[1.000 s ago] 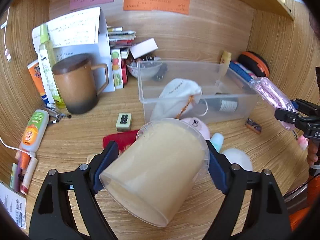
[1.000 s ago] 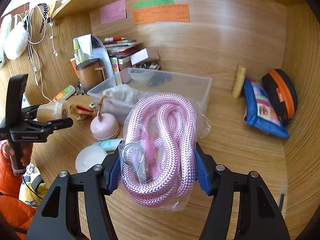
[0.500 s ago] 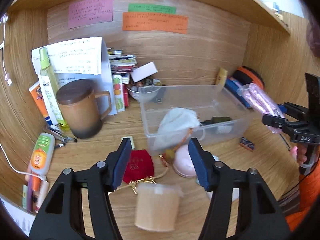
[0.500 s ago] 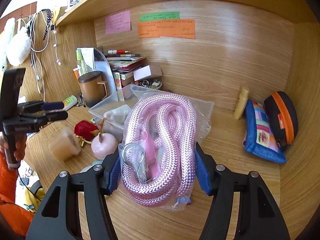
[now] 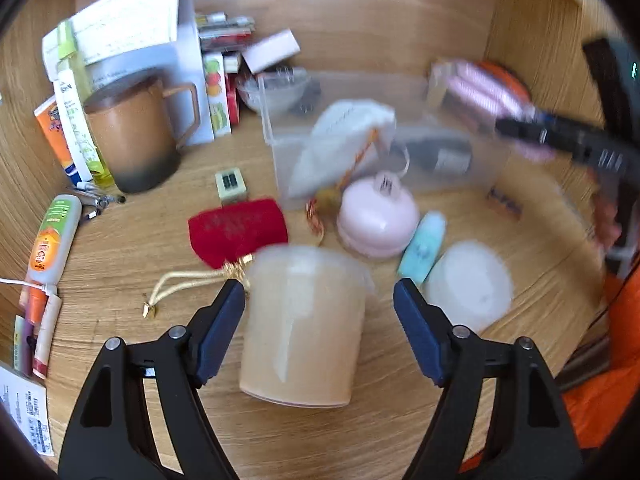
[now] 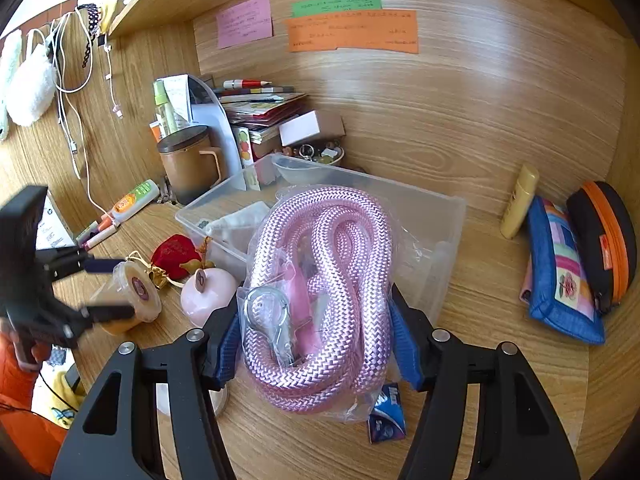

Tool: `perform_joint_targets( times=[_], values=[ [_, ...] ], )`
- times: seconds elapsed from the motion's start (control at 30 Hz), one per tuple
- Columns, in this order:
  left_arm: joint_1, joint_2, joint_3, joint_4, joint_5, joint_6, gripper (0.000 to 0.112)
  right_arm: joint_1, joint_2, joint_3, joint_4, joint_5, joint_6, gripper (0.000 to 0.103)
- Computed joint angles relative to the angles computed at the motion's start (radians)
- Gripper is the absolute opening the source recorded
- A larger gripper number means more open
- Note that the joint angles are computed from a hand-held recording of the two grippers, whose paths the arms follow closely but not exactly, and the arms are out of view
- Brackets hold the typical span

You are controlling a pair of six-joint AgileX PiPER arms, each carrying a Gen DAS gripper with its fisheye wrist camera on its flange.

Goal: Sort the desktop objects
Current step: 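Lift the beige tub and pink rope bag and carry both over the clear bin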

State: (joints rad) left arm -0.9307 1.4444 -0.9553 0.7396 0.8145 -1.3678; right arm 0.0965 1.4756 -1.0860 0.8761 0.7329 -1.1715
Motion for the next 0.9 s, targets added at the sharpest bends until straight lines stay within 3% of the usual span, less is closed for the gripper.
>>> perform_joint_targets(
  times=[0.13,0.23,0.3,0.57,0.67,0.9],
  values=[
    [0.048,0.045,-0.003,-0.06,-0.038,0.037,0.076,0.025,0.005,-0.007,-0.023,-0.009,0.02,0.059],
    [0.039,0.07,-0.013,-0.028,-0.006,0.001,0.063,0.035,0.0,-0.001,-0.029,-0.019,0.022,0.059],
    [0.022,0.078,-0.028,-0.023,0.024,-0.004,0.061,0.036,0.0,-0.003,-0.033,-0.02,0.026,0.059],
    [-0.002,0.015,0.016,0.045,0.021,-0.126,0.057,0.023,0.012,-0.042,-0.022,-0.004,0.037,0.059],
    [-0.016,-0.004,0.005,0.087,0.056,-0.154,0.057,0.027,0.019,-0.06,-0.025,-0.007,0.047,0.059],
    [0.0,-0.052,-0.03,0.15,0.08,-0.129,0.057,0.025,0.043,-0.104,-0.029,-0.009,0.067,0.059]
  ],
)
